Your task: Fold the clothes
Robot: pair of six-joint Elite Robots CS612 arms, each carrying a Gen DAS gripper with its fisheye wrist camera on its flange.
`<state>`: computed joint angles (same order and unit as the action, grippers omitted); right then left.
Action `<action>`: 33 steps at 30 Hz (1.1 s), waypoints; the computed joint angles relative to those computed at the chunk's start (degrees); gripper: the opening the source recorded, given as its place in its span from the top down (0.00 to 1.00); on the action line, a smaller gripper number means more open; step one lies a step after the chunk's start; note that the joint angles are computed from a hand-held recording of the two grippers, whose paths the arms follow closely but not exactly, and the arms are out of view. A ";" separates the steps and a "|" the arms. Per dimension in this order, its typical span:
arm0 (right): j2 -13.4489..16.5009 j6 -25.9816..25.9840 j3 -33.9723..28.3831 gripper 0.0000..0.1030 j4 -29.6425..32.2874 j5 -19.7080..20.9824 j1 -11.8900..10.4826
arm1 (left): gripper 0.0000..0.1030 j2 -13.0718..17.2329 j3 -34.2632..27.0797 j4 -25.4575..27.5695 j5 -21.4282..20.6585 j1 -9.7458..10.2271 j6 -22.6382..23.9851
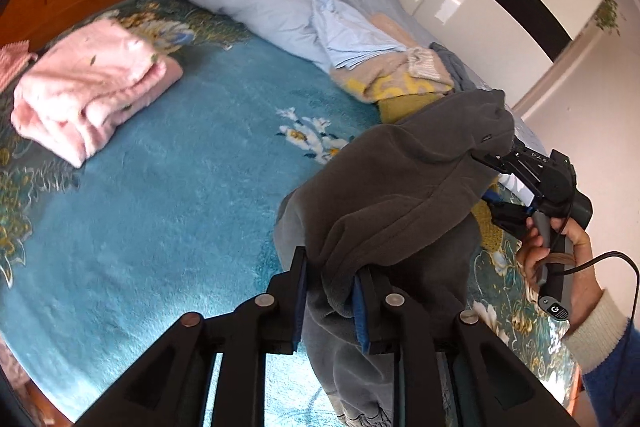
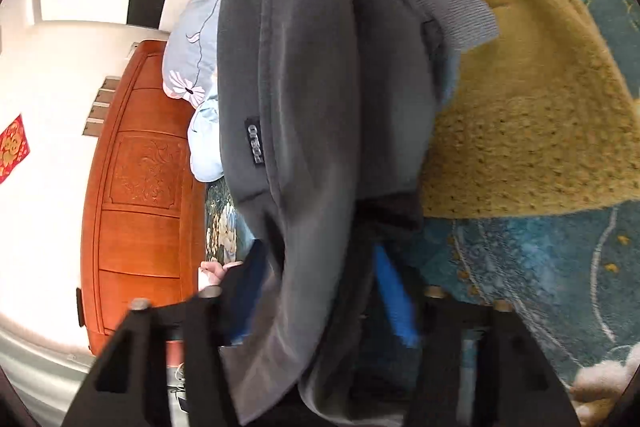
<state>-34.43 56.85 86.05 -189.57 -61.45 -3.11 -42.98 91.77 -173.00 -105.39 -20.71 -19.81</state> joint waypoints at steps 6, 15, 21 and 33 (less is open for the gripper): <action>-1.48 -10.66 -3.14 0.95 7.25 -3.48 1.23 | 0.35 -0.51 4.18 -0.06 -1.26 -0.28 -12.24; -2.38 -15.01 -4.78 0.96 9.22 -3.98 2.25 | 0.30 -2.50 8.57 4.94 -2.78 -5.16 -13.29; -3.17 -22.23 -9.69 0.96 17.11 -4.45 3.37 | 0.30 -1.99 5.67 10.80 0.67 -7.27 -17.36; 3.46 -36.97 -25.63 0.81 41.10 -0.68 6.51 | 0.30 -2.59 5.13 12.17 0.61 -8.13 -17.42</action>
